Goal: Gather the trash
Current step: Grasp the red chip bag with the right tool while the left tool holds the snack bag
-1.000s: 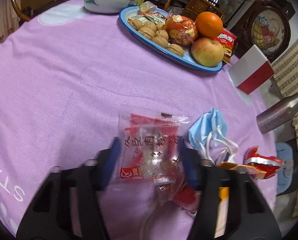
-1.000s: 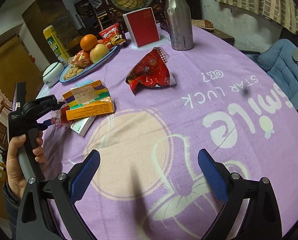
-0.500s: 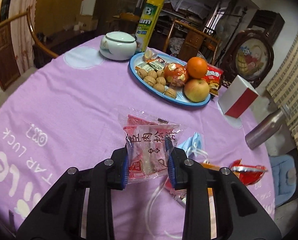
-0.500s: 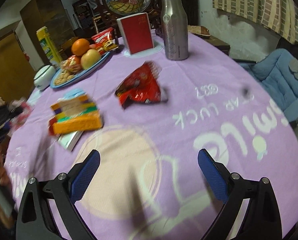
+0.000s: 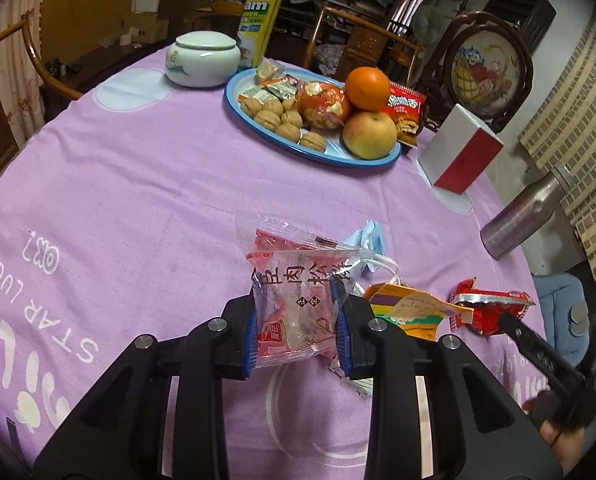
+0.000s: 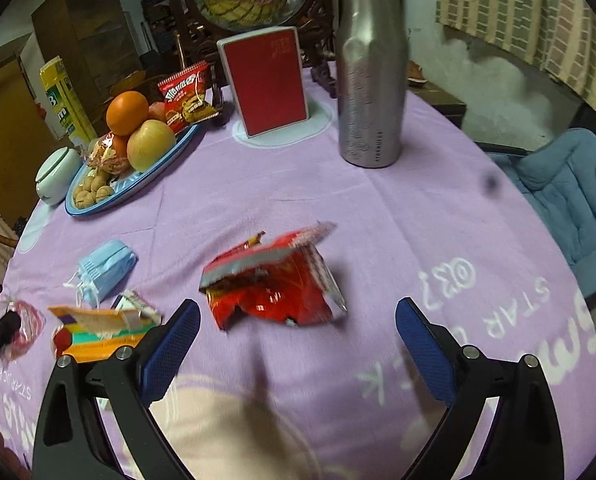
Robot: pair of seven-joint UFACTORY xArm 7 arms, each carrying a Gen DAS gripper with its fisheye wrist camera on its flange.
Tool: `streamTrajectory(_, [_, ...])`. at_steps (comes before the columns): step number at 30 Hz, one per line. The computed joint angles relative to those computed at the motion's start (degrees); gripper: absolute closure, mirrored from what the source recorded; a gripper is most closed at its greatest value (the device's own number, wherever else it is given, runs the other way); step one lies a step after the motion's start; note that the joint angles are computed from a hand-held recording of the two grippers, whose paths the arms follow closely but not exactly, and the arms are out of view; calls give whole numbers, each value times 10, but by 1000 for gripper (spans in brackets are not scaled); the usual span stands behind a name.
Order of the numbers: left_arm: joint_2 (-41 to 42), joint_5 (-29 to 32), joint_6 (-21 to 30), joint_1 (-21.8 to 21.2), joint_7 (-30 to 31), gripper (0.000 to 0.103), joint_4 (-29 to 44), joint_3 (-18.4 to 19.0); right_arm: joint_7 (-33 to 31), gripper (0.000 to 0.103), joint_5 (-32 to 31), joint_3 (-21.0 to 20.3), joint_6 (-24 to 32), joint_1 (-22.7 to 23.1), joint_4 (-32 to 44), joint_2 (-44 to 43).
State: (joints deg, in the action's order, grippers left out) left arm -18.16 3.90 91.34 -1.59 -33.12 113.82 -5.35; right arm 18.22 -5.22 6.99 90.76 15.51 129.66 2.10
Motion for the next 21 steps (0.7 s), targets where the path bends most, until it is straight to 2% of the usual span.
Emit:
streamTrajectory(4, [2, -1, 3, -2, 3, 71, -1, -1, -13, 6, 38, -7, -24, -10, -7, 11])
streamTrajectory(6, [2, 0, 4, -2, 3, 71, -2, -1, -36, 9, 96, -12, -46, -24, -26, 6])
streamTrajectory(8, [2, -3, 5, -3, 4, 71, -2, 1, -57, 23, 143, -14, -36, -34, -24, 9])
streamTrajectory(9, [3, -5, 6, -3, 6, 71, 0, 2, -66, 25, 173, -15, -17, -39, -12, 15])
streamTrajectory(11, [4, -4, 7, -3, 7, 71, 3, 2, -74, 34, 196, -13, -12, -43, -21, 6])
streamTrajectory(12, [4, -3, 7, -3, 7, 71, 4, 1, -86, 41, 219, -13, -3, -45, -24, 1])
streamTrajectory(13, [4, -2, 8, -3, 7, 71, 4, 1, -91, 45, 226, -11, 2, -44, -26, -3])
streamTrajectory(21, [4, -5, 9, -8, 13, 71, 3, -2, -97, 45, 172, 10, 17, -5, 3, 19])
